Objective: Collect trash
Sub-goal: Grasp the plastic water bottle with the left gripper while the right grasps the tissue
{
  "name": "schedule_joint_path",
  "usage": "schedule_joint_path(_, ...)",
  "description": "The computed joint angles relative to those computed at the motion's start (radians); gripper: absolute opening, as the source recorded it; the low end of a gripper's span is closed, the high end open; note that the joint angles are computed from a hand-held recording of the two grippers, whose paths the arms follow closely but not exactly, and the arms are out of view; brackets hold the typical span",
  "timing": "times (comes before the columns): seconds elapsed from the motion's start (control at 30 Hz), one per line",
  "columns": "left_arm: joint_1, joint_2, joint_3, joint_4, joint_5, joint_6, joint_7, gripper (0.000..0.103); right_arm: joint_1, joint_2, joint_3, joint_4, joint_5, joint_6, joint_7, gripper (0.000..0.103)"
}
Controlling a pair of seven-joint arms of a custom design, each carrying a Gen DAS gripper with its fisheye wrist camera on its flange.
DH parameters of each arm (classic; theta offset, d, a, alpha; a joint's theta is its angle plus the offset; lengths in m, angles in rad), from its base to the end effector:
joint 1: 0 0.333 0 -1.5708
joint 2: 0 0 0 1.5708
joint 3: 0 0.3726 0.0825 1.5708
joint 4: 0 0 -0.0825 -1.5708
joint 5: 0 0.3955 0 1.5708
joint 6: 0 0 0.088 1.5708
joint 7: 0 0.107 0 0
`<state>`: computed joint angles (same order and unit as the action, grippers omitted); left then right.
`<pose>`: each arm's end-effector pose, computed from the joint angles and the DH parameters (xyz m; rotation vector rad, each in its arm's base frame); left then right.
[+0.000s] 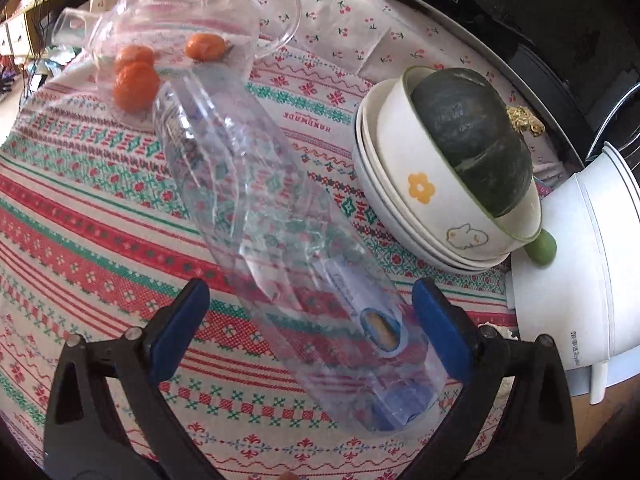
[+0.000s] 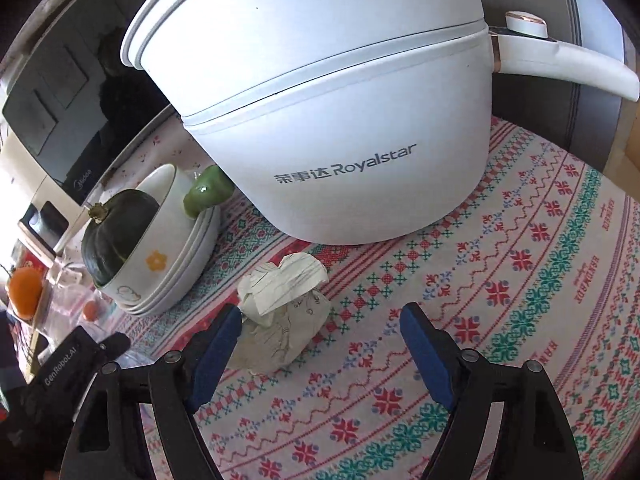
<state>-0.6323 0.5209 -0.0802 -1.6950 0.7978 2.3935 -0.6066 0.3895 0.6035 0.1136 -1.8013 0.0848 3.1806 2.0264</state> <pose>0.5616 -0.4658 0.3562 -2.5983 0.8621 -0.6679 0.6625 0.3381 0.3422 -1.6028 1.7451 -0.1930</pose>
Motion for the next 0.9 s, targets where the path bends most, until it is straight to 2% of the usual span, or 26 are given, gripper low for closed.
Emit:
schedule_joint_path(0.03,0.003,-0.005,0.003,-0.018,0.010,0.031,-0.013,0.094,-0.007,0.007,0.011,0.008,0.000,0.007,-0.004,0.069)
schedule_joint_path(0.07,-0.005,-0.007,0.007,-0.019,0.025,0.018,-0.007,0.086,-0.024,0.011,0.034,0.011,-0.004,0.016,-0.017,0.064)
schedule_joint_path(0.13,-0.005,-0.022,0.014,-0.053,0.072,0.080,-0.028,0.083,-0.064,0.016,0.087,0.017,-0.017,0.018,-0.052,0.045)
schedule_joint_path(0.17,-0.006,-0.032,0.016,-0.072,0.090,0.103,-0.043,0.080,-0.105,0.020,0.140,0.021,-0.026,0.012,-0.082,0.040)
schedule_joint_path(0.2,-0.008,-0.046,0.018,-0.098,0.113,0.132,-0.063,0.079,-0.148,0.026,0.196,0.024,-0.032,0.007,-0.113,0.027)
schedule_joint_path(0.23,-0.007,-0.058,0.018,-0.121,0.136,0.165,-0.079,0.075,-0.166,0.026,0.223,0.025,-0.031,-0.004,-0.134,0.020)
schedule_joint_path(0.33,0.000,-0.098,0.004,-0.187,0.175,0.227,-0.098,0.069,-0.159,0.000,0.219,0.007,-0.018,-0.042,-0.168,0.017)
schedule_joint_path(0.4,0.009,-0.123,-0.018,-0.224,0.172,0.245,-0.068,0.068,-0.183,-0.017,0.247,-0.017,0.004,-0.066,-0.201,0.016)
schedule_joint_path(0.47,0.018,-0.149,-0.041,-0.260,0.161,0.259,-0.017,0.068,-0.203,-0.037,0.268,-0.043,0.034,-0.093,-0.228,0.016)
schedule_joint_path(0.57,0.016,-0.197,-0.060,-0.320,0.169,0.262,0.006,0.068,-0.289,-0.055,0.366,-0.095,0.107,-0.080,-0.293,0.019)
schedule_joint_path(0.6,0.017,-0.215,-0.066,-0.342,0.175,0.264,0.008,0.068,-0.303,-0.060,0.380,-0.106,0.130,-0.073,-0.302,0.030)
schedule_joint_path(0.63,0.018,-0.229,-0.073,-0.356,0.179,0.260,0.012,0.067,-0.327,-0.071,0.401,-0.130,0.155,-0.049,-0.312,0.052)
schedule_joint_path(0.67,0.020,-0.241,-0.081,-0.367,0.183,0.255,0.019,0.067,-0.331,-0.073,0.408,-0.141,0.173,-0.020,-0.309,0.063)
schedule_joint_path(0.7,0.024,-0.259,-0.086,-0.384,0.194,0.252,0.022,0.067,-0.337,-0.074,0.416,-0.146,0.182,0.000,-0.303,0.070)
schedule_joint_path(0.73,0.025,-0.268,-0.091,-0.393,0.210,0.243,0.021,0.067,-0.336,-0.069,0.418,-0.140,0.183,0.003,-0.295,0.070)
schedule_joint_path(0.83,0.034,-0.280,-0.112,-0.397,0.232,0.212,0.038,0.066,-0.242,-0.056,0.321,-0.090,0.178,-0.015,-0.237,0.070)
schedule_joint_path(0.9,0.043,-0.294,-0.122,-0.413,0.251,0.219,0.030,0.066,-0.140,-0.038,0.213,-0.040,0.167,-0.030,-0.180,0.070)
